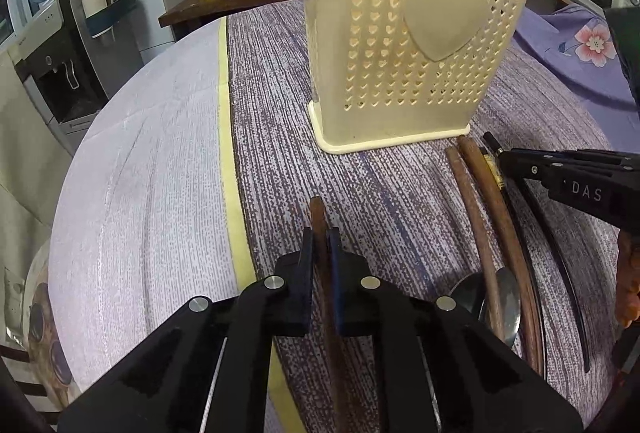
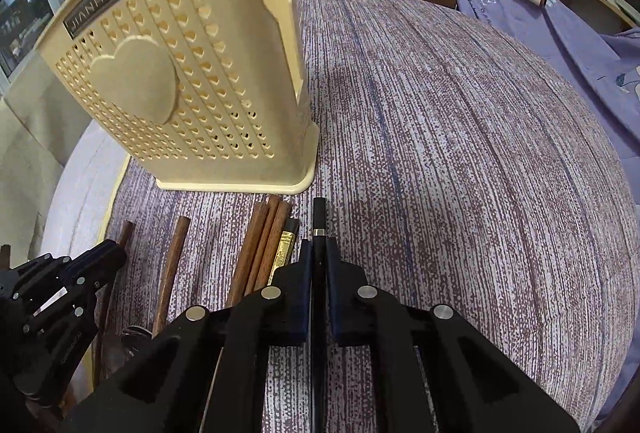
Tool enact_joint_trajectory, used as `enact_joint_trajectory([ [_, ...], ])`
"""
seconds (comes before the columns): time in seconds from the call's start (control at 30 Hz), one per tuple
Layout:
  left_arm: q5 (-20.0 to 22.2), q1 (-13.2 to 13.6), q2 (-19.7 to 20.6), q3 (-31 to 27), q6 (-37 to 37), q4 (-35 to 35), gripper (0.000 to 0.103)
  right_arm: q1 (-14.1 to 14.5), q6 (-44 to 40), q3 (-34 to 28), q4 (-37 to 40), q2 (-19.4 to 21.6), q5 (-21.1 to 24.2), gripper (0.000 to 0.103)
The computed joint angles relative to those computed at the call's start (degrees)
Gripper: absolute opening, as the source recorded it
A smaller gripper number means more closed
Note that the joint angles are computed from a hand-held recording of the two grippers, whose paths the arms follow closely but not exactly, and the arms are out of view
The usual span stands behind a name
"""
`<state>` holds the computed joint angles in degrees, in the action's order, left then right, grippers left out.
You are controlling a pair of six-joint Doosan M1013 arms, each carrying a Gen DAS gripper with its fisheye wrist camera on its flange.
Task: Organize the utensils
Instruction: 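Lift both chopsticks upright and carry them above the cream utensil holder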
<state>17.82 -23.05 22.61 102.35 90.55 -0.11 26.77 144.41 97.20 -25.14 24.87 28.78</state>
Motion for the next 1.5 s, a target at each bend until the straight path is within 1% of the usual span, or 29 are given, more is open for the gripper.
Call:
enact_joint_trajectory([
  [0.07, -1.0, 0.1, -0.6, 0.3, 0.9, -1.2, 0.008, -0.2, 1.3, 0.9, -1.1, -0.8, -2.1, 0.007],
  [0.1, -1.5, 0.1, -1.0, 0.5, 1.2, -1.8, 0.008, -0.1, 2.8, 1.3, -3.1, -1.3, -2.8, 0.007],
  [0.23, -4.1, 0.8, -3.3, 1.4, 7.0, -8.1, 0.007, 0.7, 11.5, 3.3, -13.1, -3.7, -6.2, 0.007],
  [0.27, -4.9, 1.0, -4.0, 1.8, 9.6, -10.9, 0.007, 0.9, 14.5, 4.0, -16.3, -4.5, -7.2, 0.007],
  [0.37, -6.5, 1.5, -6.1, 2.7, 18.2, -19.7, 0.007, 1.6, 24.1, 5.6, -27.4, -6.8, -9.1, 0.007],
  [0.43, -7.5, 1.8, -7.8, 3.4, 25.6, -27.2, 0.007, 2.2, 31.0, 7.0, -35.3, -8.5, -9.7, 0.007],
  [0.53, -8.5, 2.4, -10.0, 4.5, 38.6, -40.0, 0.007, 3.1, 39.3, 8.6, -45.2, -10.6, -10.4, 0.007],
  [0.6, -8.3, 2.9, -11.3, 5.1, 47.7, -49.2, 0.007, 3.6, 43.9, 9.3, -50.9, -11.8, -10.2, 0.007],
  [0.7, -8.0, 3.3, -13.3, 6.1, 59.0, -60.7, 0.007, 4.5, 50.7, 10.7, -59.5, -13.9, -9.8, 0.007],
  [0.8, -7.9, 3.8, -15.0, 6.9, 68.2, -69.7, 0.007, 5.4, 53.4, 11.6, -63.4, -15.5, -9.4, 0.007],
  [0.9, -8.5, 3.7, -16.5, 7.5, 74.9, -76.3, 0.007, 6.3, 53.5, 11.9, -65.3, -16.4, -8.3, 0.007],
  [0.97, -8.5, 3.7, -17.0, 7.7, 77.3, -78.6, 0.007, 6.6, 53.9, 12.1, -66.4, -16.7, -8.0, 0.007],
  [1.07, -8.9, 3.6, -17.7, 7.8, 78.8, -80.0, 0.007, 6.8, 53.5, 12.1, -66.3, -16.8, -7.4, 0.007],
  [1.13, -9.0, 3.7, -17.9, 7.8, 79.0, -80.1, 0.007, 6.8, 53.8, 12.1, -66.5, -16.9, -7.1, 0.007],
  [1.33, -9.3, 3.6, -18.3, 7.6, 79.6, -80.4, 0.007, 7.3, 50.7, 11.6, -64.7, -17.0, -6.2, 0.007],
  [1.43, -9.0, 3.7, -18.4, 7.4, 79.8, -80.7, 0.007, 7.2, 48.7, 11.3, -63.3, -17.2, -6.6, 0.007],
  [1.5, -8.6, 3.7, -18.3, 7.1, 78.7, -79.3, 0.007, 7.1, 47.9, 11.2, -62.6, -17.3, -7.0, 0.007],
])
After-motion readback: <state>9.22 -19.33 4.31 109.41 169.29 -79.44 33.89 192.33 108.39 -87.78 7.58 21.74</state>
